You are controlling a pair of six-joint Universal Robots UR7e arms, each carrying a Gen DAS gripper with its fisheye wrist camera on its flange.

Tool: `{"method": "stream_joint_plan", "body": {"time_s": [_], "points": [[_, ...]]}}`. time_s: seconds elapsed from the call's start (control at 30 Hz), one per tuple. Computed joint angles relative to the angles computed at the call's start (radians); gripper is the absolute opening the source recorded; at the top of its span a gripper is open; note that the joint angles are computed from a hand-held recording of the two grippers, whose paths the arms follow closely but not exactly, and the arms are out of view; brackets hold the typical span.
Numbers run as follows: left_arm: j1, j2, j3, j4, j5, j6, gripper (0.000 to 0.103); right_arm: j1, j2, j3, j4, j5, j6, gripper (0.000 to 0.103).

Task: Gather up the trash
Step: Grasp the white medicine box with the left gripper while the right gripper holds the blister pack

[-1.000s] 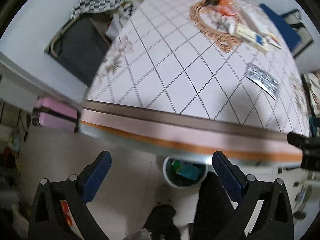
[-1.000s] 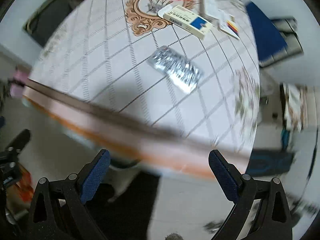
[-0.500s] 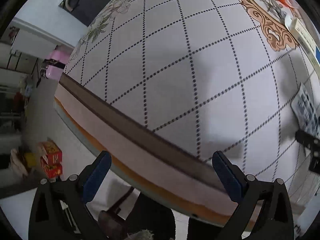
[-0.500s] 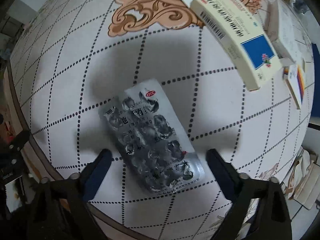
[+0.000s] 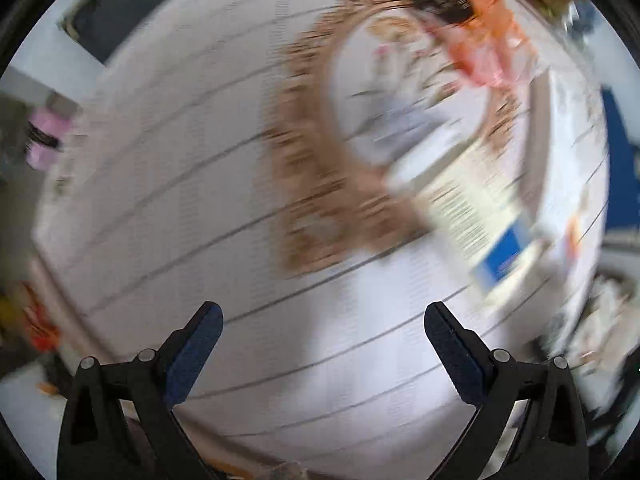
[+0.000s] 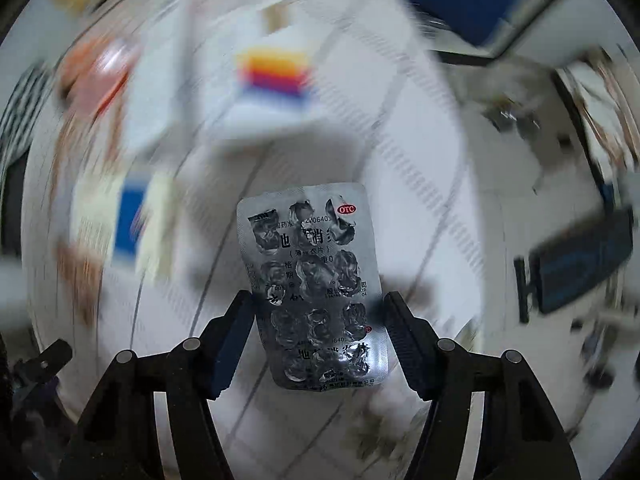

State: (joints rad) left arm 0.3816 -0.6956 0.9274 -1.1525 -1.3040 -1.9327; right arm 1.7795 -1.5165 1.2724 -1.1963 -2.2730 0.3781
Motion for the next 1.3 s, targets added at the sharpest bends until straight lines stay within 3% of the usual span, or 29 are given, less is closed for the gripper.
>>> {"method": "stream_joint_plan", "body": {"time_s": [0.17, 0.3, 0.37, 0.47, 0.57, 0.7, 0.77, 0.83, 1.0, 1.1, 1.23, 1.3], "points": [[0.097, 0.041, -0.020, -0.163, -0.028, -0.029, 0.103, -0.055, 0.062, -0.087, -0.032, 0.015, 0.017, 0.068], [0.144, -0.001, 0.114, -0.360, -0.098, -0.105, 0.102, -0.079, 0.081, -0.112, -0.027, 0.009, 0.020, 0.068], [0.146, -0.015, 0.148, -0.393, -0.086, -0.140, 0.102, -0.073, 0.105, -0.118, -0.039, 0.009, 0.036, 0.068], [0.135, 0.013, 0.077, -0.283, -0.054, -0.055, 0.097, -0.067, 0.114, -0.106, -0.035, -0.015, 0.014, 0.068], [0.114, 0.081, -0.067, -0.064, -0.044, 0.143, 0.095, -0.058, 0.111, -0.101, -0.007, -0.022, -0.009, 0.068], [0.063, 0.060, -0.040, 0.048, -0.065, 0.349, 0.096, -0.038, 0.068, -0.062, 0.037, -0.009, -0.022, 0.068], [0.049, -0.009, 0.051, 0.018, -0.092, 0.299, 0.095, -0.037, 0.043, -0.044, 0.058, 0.016, -0.018, 0.068], [0.043, -0.100, 0.184, -0.105, -0.127, 0.213, 0.095, -0.034, 0.026, -0.037, 0.073, 0.032, -0.004, 0.068], [0.018, -0.295, 0.492, -0.437, -0.121, -0.194, 0.095, -0.033, 0.007, -0.040, 0.079, 0.061, 0.067, 0.069], [0.013, -0.346, 0.612, -0.595, -0.099, -0.364, 0.095, -0.030, 0.006, -0.031, 0.067, 0.054, 0.084, 0.085], [0.035, -0.293, 0.533, -0.467, -0.135, -0.407, 0.095, -0.016, 0.000, 0.002, 0.047, 0.009, 0.097, 0.087], [0.041, -0.251, 0.473, -0.384, -0.157, -0.311, 0.095, -0.002, 0.000, 0.015, 0.049, -0.022, 0.098, 0.086]]}}
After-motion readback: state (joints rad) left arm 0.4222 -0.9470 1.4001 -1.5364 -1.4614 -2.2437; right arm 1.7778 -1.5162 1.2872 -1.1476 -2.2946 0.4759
